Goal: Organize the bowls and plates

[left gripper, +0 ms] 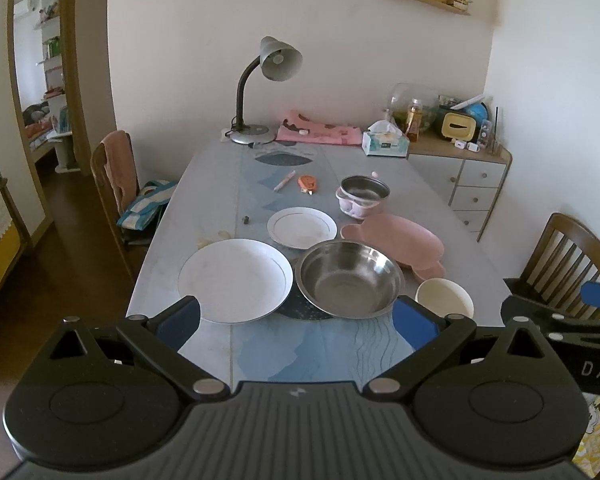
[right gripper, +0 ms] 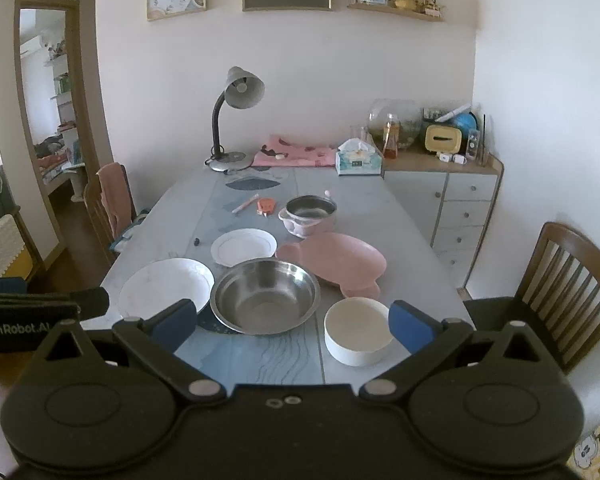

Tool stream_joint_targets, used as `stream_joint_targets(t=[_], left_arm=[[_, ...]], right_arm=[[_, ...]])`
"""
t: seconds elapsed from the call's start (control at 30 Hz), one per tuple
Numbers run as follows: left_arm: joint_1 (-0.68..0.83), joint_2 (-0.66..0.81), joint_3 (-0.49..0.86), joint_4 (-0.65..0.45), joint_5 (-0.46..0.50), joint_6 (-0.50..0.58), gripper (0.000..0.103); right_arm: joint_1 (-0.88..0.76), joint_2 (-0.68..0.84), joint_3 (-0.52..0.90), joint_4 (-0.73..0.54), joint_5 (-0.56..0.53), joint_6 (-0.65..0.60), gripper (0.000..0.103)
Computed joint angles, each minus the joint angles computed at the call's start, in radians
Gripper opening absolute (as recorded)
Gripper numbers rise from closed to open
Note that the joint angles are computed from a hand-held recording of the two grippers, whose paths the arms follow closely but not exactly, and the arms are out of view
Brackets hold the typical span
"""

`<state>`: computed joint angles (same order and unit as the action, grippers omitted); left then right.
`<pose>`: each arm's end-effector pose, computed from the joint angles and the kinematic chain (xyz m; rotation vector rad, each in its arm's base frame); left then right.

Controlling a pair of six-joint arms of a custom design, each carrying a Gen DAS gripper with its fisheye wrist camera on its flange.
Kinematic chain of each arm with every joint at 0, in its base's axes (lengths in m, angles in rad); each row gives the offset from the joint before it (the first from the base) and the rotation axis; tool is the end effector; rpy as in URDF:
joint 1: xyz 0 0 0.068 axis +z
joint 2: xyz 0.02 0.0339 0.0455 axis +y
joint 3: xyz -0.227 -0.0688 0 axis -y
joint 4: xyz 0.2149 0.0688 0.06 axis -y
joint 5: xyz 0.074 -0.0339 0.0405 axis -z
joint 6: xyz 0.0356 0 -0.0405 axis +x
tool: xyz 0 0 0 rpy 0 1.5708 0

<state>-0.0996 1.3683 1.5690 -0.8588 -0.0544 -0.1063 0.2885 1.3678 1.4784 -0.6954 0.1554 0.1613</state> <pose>0.2585 -0.0239 0.3705 -0.0372 2.2279 -0.0521 0.2625 0.0722 0.3589 -0.0468 2.1486 0.0943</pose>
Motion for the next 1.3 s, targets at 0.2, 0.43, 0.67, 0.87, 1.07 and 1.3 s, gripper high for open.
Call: stream_joint_targets(t=[0.2, 0.43, 0.67, 0.87, 1.07, 1.3], left_arm=[[-0.009, -0.001, 0.033, -0.029, -0.007, 0.006, 0.103], [-0.022, 0.006, 0.055, -0.059, -0.001, 0.009, 0.103], [-0.035, 0.002, 0.066, -0.071, 0.001, 0.011, 0.103], [-0.046, -0.007, 0.058, -0.063, -0.003, 0.010, 0.103], [-0.052, -0.018, 0.051, -0.049, -0.002, 0.015, 0.103], [-0.050, -0.026, 0.044, -0.045, 0.007, 0.022, 0.103]], right_arm=[[-0.009, 0.017, 0.053, -0.068, -0.017, -0.001, 0.103], [-0.011, 0.016, 0.075, -0.109, -0.029, 0.006, 0.103], [-0.017, 0.009, 0.085, -0.131, -0.024, 0.012, 0.103], [-0.036, 0.009, 0.102, -0.153, -0.035, 0.010, 0.103], [-0.048, 0.009, 0.110, -0.154, -0.038, 0.012, 0.103], [-0.053, 0.017, 0.118, -0.147, -0.036, 0.014, 0.102]])
